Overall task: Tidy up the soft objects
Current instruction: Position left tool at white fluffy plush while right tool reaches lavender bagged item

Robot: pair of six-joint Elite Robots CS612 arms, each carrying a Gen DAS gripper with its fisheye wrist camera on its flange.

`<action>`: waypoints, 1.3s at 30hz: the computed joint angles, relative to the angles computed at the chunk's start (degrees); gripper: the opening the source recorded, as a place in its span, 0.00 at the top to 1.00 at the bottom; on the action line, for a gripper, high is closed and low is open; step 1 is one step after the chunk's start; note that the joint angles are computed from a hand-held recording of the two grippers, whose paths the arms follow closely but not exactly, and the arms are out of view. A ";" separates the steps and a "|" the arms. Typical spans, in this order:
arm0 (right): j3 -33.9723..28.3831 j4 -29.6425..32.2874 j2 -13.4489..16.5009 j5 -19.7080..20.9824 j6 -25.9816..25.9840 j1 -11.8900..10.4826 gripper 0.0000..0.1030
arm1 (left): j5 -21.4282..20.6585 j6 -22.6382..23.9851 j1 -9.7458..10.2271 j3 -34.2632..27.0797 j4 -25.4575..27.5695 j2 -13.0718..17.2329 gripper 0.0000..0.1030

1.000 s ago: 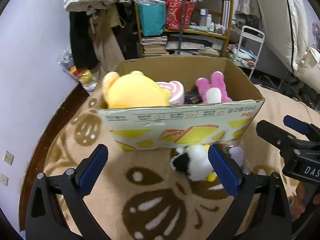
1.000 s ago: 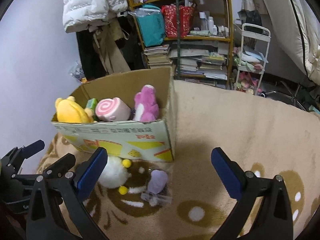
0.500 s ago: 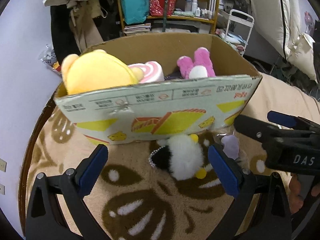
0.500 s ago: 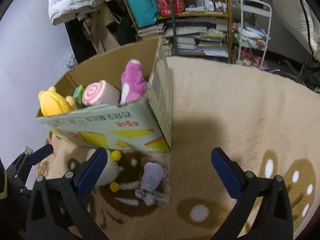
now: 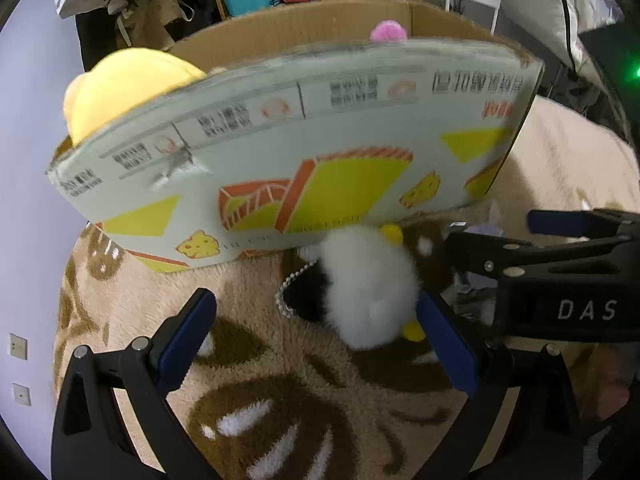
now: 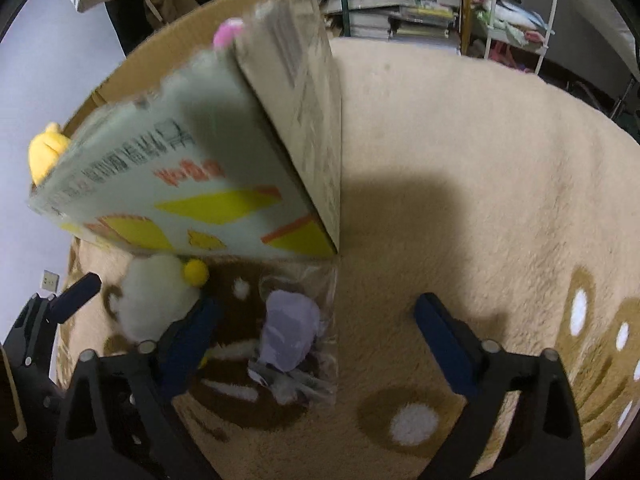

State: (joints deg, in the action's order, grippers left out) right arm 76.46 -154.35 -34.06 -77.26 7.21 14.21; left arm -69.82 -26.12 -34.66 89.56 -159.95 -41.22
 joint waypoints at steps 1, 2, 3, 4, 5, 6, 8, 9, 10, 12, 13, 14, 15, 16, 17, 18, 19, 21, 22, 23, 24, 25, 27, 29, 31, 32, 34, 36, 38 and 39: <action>0.07 -0.13 0.02 -0.15 -0.21 0.00 0.04 | 0.33 0.07 -0.10 -0.23 0.52 0.21 0.04; 0.15 -0.09 -0.03 -0.29 -0.36 0.02 0.05 | 0.54 0.11 -0.18 -0.33 0.63 0.37 0.04; 0.09 0.08 -0.01 -0.47 -0.47 0.05 0.06 | 0.66 0.16 -0.20 -0.63 0.79 0.54 0.04; 0.05 0.23 0.02 -0.72 -0.53 0.07 0.08 | 0.75 0.16 -0.26 -0.77 0.69 0.68 0.04; 0.04 0.42 0.02 -0.92 -0.57 0.07 0.08 | 0.67 0.11 -0.28 -0.82 0.48 0.76 0.04; -0.04 0.75 0.04 -1.30 -0.68 0.09 0.10 | 0.73 0.05 -0.31 -0.86 0.42 0.82 0.04; -0.03 1.05 0.01 -1.79 -0.95 0.18 0.10 | 0.88 -0.10 -0.43 -0.65 0.29 0.77 0.04; -0.12 1.20 0.03 -2.00 -0.96 0.25 0.10 | 0.83 -0.07 -0.39 -0.56 0.18 0.81 0.04; -0.29 1.32 0.12 -2.22 -0.89 0.38 0.10 | 0.73 -0.17 -0.42 -0.65 0.23 0.91 0.04; -0.46 1.44 0.23 -2.31 -0.74 0.45 0.10 | 0.66 -0.43 -0.46 -1.08 0.54 1.11 0.04; -0.81 1.66 0.36 -2.39 -0.49 0.58 0.10 | 0.62 -0.53 -0.47 -1.16 0.56 1.15 0.04; -0.99 1.77 0.44 -2.41 -0.39 0.62 0.10 | 0.69 -0.51 -0.44 -1.32 0.59 1.25 0.04; -1.14 1.82 0.52 -2.44 -0.33 0.65 0.10 | 0.80 -0.47 -0.44 -1.43 0.62 1.30 0.04; -1.29 1.96 0.61 -2.54 -0.30 0.71 0.10 | 0.89 -0.50 -0.49 -1.48 0.59 1.36 0.04; -1.33 1.99 0.75 -2.68 -0.45 0.66 0.10 | 0.86 -0.60 -0.54 -1.48 0.58 1.37 0.04; -1.44 2.07 0.84 -2.96 -0.47 0.73 0.10 | 0.88 -0.63 -0.52 -1.36 0.36 1.40 0.04; -1.59 2.23 0.91 -3.40 -0.59 0.86 0.10 | 0.83 -0.62 -0.41 -1.27 0.10 1.42 0.04; -2.10 2.46 1.26 -4.27 -0.66 1.25 0.10 | 0.58 -0.77 -0.34 -1.33 -0.06 1.55 0.04; -2.20 2.45 1.35 -4.75 -0.82 1.39 0.10 | 0.46 -0.83 -0.24 -1.29 -0.20 1.55 0.04; -2.23 2.38 1.38 -4.99 -0.81 1.46 0.10 | 0.29 -0.92 -0.19 -1.36 -0.24 1.62 0.04; -2.27 2.33 1.41 -5.12 -0.70 1.50 0.09 | 0.12 -0.92 -0.04 -0.97 -0.60 1.51 0.04; -2.20 2.19 1.45 -5.09 -0.62 1.48 0.09 | -0.04 -0.95 0.07 -0.98 -0.68 1.57 0.04; -2.39 2.34 1.56 -5.49 -0.49 1.63 0.09 | -0.39 -0.90 0.40 -0.91 -1.02 1.73 0.04; -2.43 2.28 1.56 -5.93 -0.32 1.79 0.09 | -0.13 -0.85 0.48 -1.08 -0.96 1.90 0.04; -2.07 2.40 1.10 -6.61 -0.28 2.06 0.14 | 1.14 -0.59 0.47 -1.20 -0.62 2.05 0.05; -2.74 2.85 1.35 -7.40 0.16 2.42 0.16 | 1.25 -0.37 0.49 -1.20 -0.79 2.11 0.09; -2.60 2.94 1.14 -7.68 0.06 2.44 0.22 | 0.55 -0.71 0.76 -1.18 -0.92 2.16 0.11; -2.14 2.75 0.82 -7.77 -0.26 2.34 0.27 | 0.08 -1.16 1.00 -1.11 -1.55 2.23 0.17; -1.82 2.57 0.54 -8.02 -0.77 2.29 0.35 | -0.36 -0.58 1.18 -1.00 -2.55 2.33 0.23; -1.50 2.43 0.31 -8.04 -0.98 2.21 0.41 | -0.28 -0.08 1.19 -0.91 -3.29 2.39 0.27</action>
State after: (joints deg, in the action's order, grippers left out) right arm 74.95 -151.92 -33.75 -85.29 6.24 16.41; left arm -70.10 -26.20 -33.46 88.65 -163.24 -38.83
